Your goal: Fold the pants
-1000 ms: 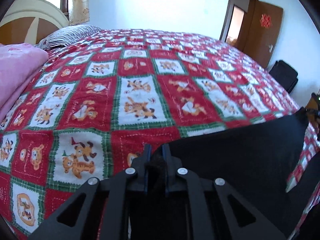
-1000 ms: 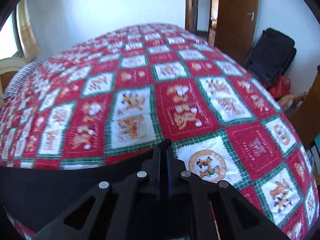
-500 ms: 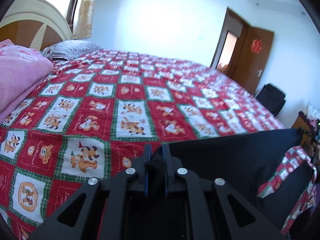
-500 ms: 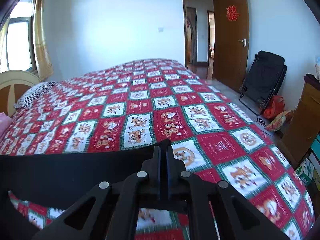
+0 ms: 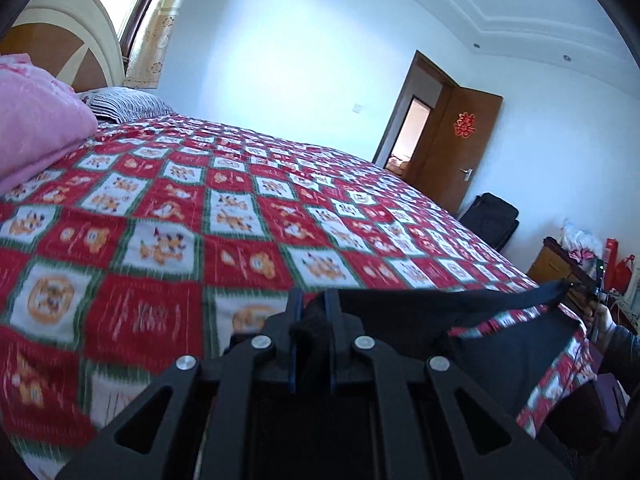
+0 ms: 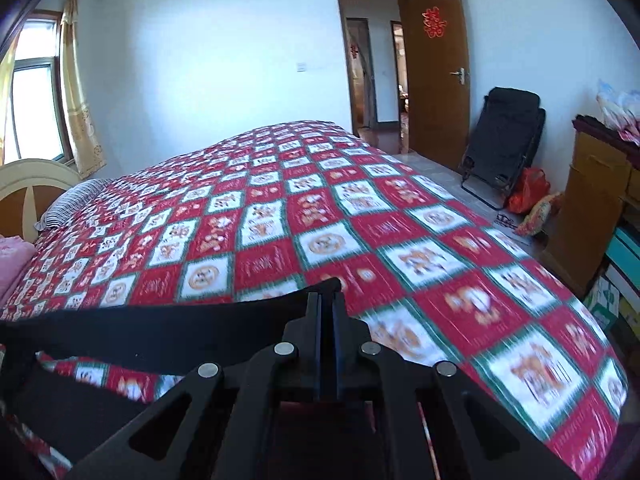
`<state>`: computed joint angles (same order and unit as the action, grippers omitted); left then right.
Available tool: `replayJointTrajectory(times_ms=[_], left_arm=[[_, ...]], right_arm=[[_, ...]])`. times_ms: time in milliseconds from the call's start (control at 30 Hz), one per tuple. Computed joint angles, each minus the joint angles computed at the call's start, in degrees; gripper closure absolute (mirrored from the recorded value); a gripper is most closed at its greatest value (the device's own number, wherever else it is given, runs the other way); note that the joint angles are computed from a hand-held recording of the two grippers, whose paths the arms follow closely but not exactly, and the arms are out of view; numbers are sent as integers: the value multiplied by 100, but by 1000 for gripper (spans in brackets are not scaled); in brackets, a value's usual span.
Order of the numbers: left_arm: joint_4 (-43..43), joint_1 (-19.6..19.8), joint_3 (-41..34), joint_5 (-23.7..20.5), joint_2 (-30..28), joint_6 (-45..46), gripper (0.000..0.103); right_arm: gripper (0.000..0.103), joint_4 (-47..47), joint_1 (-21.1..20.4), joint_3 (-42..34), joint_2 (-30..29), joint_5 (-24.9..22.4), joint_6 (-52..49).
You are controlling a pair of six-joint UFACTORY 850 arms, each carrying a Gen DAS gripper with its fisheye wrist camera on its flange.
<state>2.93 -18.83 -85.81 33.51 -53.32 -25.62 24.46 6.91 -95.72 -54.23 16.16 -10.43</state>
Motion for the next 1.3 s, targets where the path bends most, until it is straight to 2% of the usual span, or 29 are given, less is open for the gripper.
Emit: replayJointTrajectory(times_ms=[67, 267, 400, 500, 600, 633, 667, 767, 833, 933, 1033, 1100, 1200, 1300], left_arm=[[132, -6, 251, 231, 79, -147, 92], [239, -82, 742, 462, 241, -123, 92], [-15, -162, 832, 280, 248, 372, 91], [-317, -224, 828, -19, 209, 875, 87], [-578, -264, 917, -131, 259, 1274, 82], [-692, -272, 954, -126, 287, 1373, 76], [-882, -289, 983, -159, 314, 1568, 65], [-1873, -397, 1134, -246, 434, 2744, 44], [-2260, -414, 1299, -249, 529, 3202, 38], [-2455, -382, 1618, -164, 696, 3335, 37], [-3000, -405, 1942, 35, 850, 3649, 37], [-3243, -403, 1994, 61, 850, 3741, 37], [-2946, -424, 2156, 282, 917, 3118, 37], [-2704, -586, 2138, 507, 973, 2984, 37]], right_arm=[[99, -99, -21, 290, 140, 128, 129], [99, -146, -21, 938, 410, 289, 73], [99, -124, -20, 1190, 483, 292, -8], [99, -175, -17, 1396, 560, 290, -32], [99, -445, -34, 1581, 647, 289, 159], [98, -680, -56, 1610, 670, 229, 402], [98, -758, -69, 1624, 691, 158, 486], [85, -144, -32, 1744, 801, 215, -114], [79, 177, -7, 1869, 913, 264, -423], [74, 837, 68, 2074, 1089, 402, -1068], [73, 1345, 148, 2314, 1297, 569, -1442], [62, 1453, 204, 2475, 1447, 682, -1469], [60, 1556, 377, 2603, 1647, 775, -1541], [60, 1389, 664, 2479, 1717, 629, -1556]])
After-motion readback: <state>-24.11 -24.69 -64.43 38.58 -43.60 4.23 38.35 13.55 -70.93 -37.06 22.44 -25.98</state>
